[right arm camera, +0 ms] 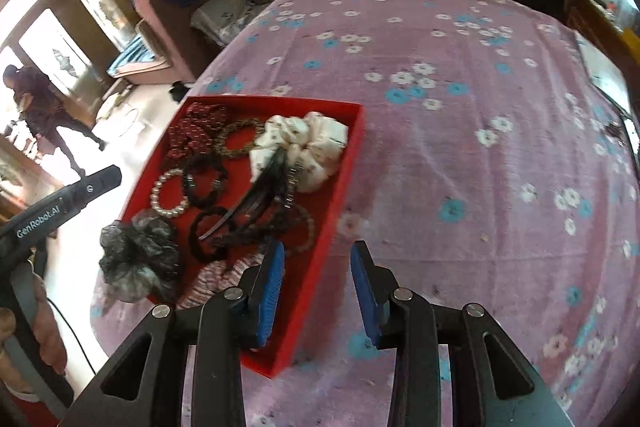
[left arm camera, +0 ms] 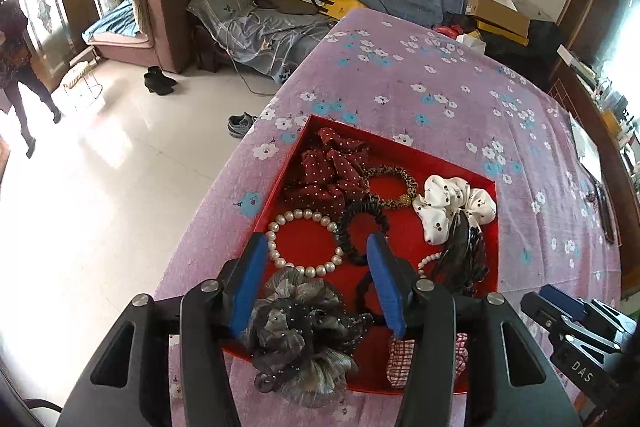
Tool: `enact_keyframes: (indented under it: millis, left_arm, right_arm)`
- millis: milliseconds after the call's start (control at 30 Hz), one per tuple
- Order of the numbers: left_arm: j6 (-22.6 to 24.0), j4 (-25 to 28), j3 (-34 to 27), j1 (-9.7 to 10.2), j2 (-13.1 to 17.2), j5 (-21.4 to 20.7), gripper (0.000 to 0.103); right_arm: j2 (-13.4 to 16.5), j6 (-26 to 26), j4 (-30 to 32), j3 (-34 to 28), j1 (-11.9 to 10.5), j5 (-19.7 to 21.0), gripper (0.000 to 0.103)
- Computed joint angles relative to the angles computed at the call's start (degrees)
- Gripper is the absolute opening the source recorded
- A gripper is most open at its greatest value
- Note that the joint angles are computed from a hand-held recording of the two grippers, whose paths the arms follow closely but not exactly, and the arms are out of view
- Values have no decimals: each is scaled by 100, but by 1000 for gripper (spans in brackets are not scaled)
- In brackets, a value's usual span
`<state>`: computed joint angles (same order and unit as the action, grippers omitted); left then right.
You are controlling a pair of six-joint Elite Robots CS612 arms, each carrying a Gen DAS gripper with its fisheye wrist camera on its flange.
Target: Organize jewelry
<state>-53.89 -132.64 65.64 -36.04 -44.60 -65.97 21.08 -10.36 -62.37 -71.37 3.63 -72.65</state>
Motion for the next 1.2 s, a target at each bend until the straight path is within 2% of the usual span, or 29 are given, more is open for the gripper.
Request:
enact_keyframes:
  millis: [333,567,933,1133,1200]
  left_arm:
    - [5,375,-37,3,61,59,53]
    - [-106,503,-30,-59,11,247,53]
    - [-632,1057,-50,-308,-227,1040,54]
    - [-865,1208,-64,-495,-326,1522,60]
    - [-902,1197,-36,-572,-359,1756,67]
  right_arm:
    - [127,24,-47,-173,76,-396,40]
    - [111,-6,-145,-182,54,-334,40]
    - [78,-263,-358,-365,-60,92,41]
    - [82,-355,-417,-523,-149,297,44]
    - [95,-366,-441,-583,-178,355,47]
